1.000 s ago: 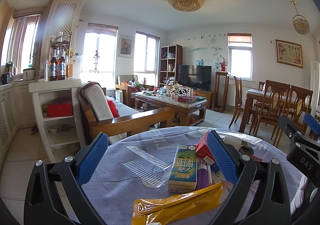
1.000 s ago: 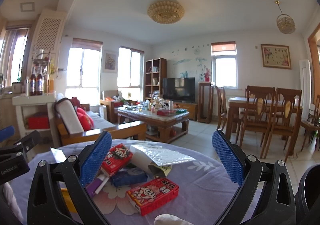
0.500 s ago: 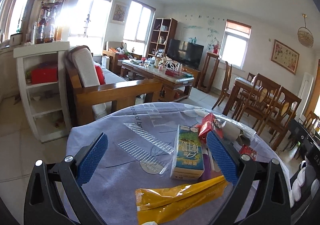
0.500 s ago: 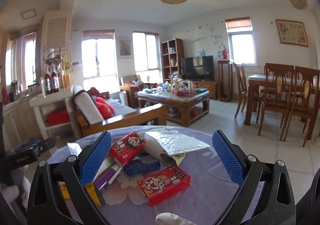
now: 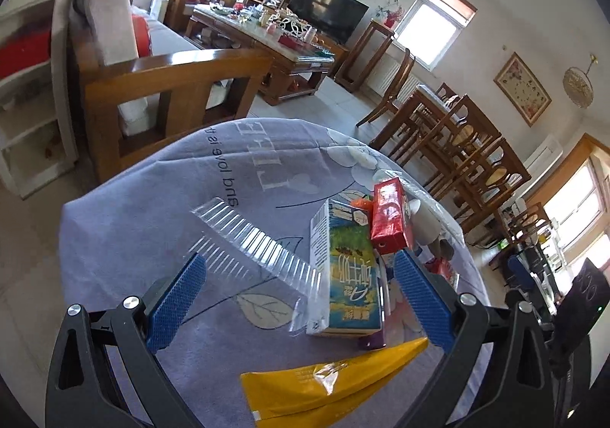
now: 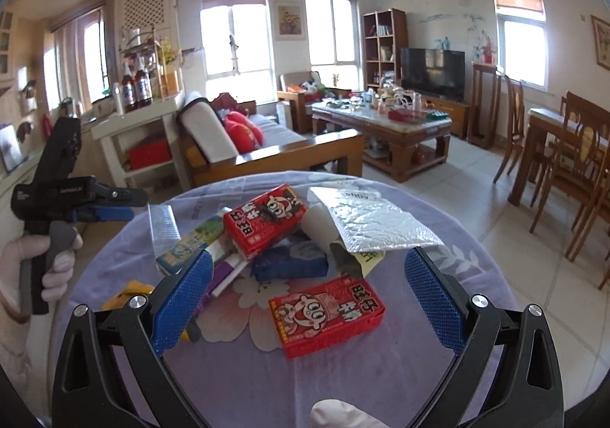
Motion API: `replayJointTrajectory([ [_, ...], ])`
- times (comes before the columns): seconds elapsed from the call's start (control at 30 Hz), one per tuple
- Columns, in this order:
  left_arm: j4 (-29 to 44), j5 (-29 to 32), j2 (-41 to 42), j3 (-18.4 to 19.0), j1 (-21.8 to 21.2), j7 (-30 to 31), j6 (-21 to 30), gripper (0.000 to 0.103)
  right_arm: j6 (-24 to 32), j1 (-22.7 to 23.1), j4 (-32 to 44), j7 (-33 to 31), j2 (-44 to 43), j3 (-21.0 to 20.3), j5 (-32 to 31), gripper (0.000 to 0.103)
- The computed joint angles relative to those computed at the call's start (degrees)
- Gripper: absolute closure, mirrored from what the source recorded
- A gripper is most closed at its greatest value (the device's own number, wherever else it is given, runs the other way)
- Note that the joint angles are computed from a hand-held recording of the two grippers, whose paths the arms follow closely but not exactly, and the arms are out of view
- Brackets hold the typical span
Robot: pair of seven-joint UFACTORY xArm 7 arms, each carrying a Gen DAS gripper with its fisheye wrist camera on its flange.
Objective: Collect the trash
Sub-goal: 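Grasp the clear plastic tray with the left tool while the right tool grasps the foil packet, then carry the tray and foil packet over the black bin with both tools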
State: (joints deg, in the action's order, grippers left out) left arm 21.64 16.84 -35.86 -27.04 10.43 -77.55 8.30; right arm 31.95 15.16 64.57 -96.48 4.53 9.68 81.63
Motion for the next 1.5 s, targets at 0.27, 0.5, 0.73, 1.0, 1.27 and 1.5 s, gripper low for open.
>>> replayJointTrajectory([
  [0.27,0.78,-3.91,8.74,-1.58,3.68,-3.37,-10.02,0.006,2.39,-1.51,3.69,4.69,4.23,0.36,-5.67,0.016],
  [0.5,-1.31,-9.65,13.7,-3.19,5.97,-1.64,-20.41,0.039,4.02,-2.99,12.58,18.13,11.48,1.05,-13.84,0.023],
  [0.73,-3.34,-16.37,21.91,-3.38,5.8,3.37,-35.44,0.068,17.77,-8.09,29.63,45.94,24.88,2.21,-23.06,0.041],
  [1.0,-4.18,-21.14,27.3,-0.94,2.12,8.97,-46.11,0.1,27.35,-12.78,45.34,62.82,38.07,7.26,-25.14,0.065],
  [1.27,-3.83,-28.42,27.99,0.49,-3.12,17.04,-48.83,0.1,27.99,-16.15,43.68,61.37,38.6,11.03,-21.2,0.096],
  [1.5,-3.77,-44.4,22.22,-2.91,-7.61,30.34,-46.51,0.1,25.57,-18.81,32.38,51.05,27.89,10.18,-13.24,0.096],
])
